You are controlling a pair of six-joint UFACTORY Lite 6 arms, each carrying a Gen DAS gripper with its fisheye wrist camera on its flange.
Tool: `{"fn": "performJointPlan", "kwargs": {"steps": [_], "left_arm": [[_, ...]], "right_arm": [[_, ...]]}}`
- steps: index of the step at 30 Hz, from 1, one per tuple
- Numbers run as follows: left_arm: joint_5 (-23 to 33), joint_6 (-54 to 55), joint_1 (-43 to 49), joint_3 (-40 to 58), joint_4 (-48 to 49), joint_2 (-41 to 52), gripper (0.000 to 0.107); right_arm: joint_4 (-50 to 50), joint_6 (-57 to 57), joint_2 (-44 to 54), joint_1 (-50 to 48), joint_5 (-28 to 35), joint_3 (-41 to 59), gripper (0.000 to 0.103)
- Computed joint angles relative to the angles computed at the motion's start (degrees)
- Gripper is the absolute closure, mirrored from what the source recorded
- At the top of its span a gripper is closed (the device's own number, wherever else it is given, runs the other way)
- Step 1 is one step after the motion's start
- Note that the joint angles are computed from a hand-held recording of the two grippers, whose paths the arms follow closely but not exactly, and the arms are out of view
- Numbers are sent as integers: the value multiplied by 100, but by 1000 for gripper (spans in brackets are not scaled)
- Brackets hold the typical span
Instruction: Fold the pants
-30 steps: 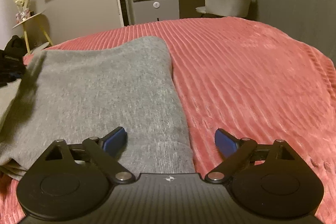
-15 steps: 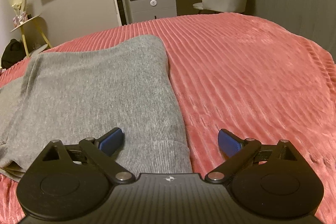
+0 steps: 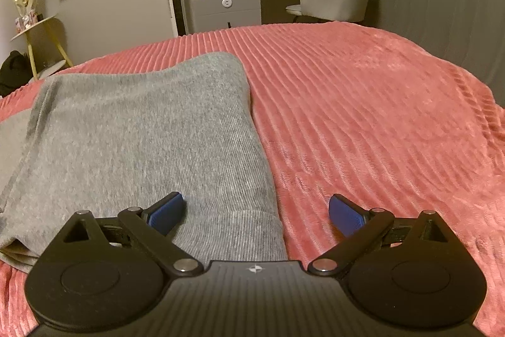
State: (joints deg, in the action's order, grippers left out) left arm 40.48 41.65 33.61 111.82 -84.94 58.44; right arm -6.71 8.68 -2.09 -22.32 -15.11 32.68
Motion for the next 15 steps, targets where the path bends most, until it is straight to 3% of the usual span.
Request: {"fn": "performJointPlan", "kwargs": {"steps": [2, 5, 8, 15], "left_arm": [[179, -253, 67, 452, 197, 268, 41], [-59, -278, 7, 474, 641, 178, 65], [-356, 524, -34, -342, 294, -392, 80], [-1507, 3445, -738, -2149, -1038, -2434, 88]], "right_arm": [[390, -381, 19, 60, -2, 10, 4], [634, -652, 25, 94, -24, 6, 4], [704, -740, 5, 101, -25, -7, 4], [429, -439, -51, 57, -10, -19, 4]]}}
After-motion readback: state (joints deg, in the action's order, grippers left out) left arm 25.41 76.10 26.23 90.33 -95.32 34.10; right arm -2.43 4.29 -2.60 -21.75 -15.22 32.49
